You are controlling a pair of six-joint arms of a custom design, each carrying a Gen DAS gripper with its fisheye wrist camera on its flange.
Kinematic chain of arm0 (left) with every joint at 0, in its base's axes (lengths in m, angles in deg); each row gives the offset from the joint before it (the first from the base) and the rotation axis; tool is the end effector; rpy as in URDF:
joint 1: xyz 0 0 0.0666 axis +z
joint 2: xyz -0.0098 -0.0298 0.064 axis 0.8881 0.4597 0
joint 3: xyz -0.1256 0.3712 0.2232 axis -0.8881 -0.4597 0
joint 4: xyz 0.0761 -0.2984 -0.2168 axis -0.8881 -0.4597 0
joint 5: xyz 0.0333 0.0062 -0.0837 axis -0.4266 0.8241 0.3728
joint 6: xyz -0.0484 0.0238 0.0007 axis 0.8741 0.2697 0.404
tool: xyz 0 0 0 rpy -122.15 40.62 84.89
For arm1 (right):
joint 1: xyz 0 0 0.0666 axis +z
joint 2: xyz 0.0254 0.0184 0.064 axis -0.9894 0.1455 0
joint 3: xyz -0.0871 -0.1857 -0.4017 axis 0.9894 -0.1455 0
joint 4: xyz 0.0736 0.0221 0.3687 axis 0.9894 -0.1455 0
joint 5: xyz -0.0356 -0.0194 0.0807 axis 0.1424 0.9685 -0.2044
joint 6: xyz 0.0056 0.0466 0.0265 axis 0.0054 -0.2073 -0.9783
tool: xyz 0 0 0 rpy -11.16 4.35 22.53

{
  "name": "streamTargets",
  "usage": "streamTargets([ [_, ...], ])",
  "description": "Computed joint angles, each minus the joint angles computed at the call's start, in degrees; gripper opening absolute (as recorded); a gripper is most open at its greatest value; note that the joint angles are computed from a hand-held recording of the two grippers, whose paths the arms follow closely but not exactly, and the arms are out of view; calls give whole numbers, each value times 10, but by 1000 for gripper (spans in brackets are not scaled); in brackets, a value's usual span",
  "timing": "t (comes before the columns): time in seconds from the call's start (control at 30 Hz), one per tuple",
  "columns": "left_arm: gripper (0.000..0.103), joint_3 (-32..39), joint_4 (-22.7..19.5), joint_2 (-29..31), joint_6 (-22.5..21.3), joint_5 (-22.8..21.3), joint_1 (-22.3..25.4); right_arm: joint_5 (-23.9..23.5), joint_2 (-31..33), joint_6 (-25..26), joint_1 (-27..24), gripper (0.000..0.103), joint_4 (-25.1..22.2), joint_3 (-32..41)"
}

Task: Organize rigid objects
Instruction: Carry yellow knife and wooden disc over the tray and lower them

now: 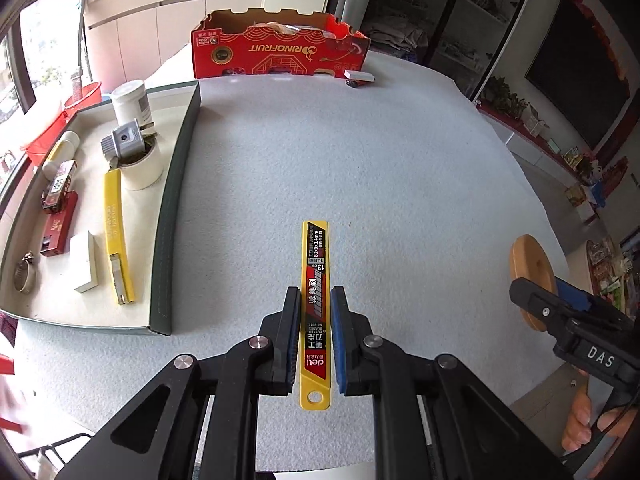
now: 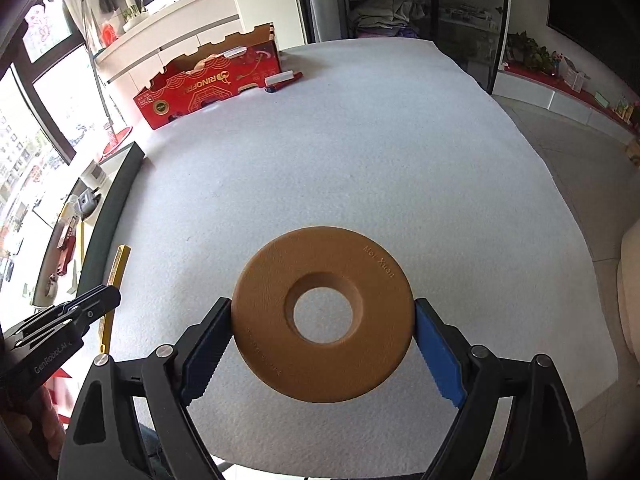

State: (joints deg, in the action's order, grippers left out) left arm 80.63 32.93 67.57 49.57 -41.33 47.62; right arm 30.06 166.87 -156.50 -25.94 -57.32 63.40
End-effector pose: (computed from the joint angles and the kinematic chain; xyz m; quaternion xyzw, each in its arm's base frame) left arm 0.4455 -0.1343 0.3328 0.3266 0.9021 -0.1850 0.2126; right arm 0.2883 0.3920 0.3443 0.3609 0.8986 0.0052 0.2496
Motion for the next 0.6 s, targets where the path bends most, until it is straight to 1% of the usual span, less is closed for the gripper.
streamTargets([
  [0.13, 16, -1, 17, -18, 6, 10, 22, 11, 20, 25, 2, 88, -21, 44],
  [0.23, 16, 8, 25, -23, 15, 14, 43, 17, 36, 57, -3, 88, -26, 80],
  [0.33, 16, 13, 44, -27, 21, 10, 60, 25, 56, 103, -11, 88, -29, 123],
  [0.43, 16, 18, 61, -30, 17, 4, 79, 31, 81, 157, -19, 88, -30, 175],
  [0.6, 16, 34, 74, -24, 26, 2, 109, 27, 121, 239, -33, 88, -16, 252],
])
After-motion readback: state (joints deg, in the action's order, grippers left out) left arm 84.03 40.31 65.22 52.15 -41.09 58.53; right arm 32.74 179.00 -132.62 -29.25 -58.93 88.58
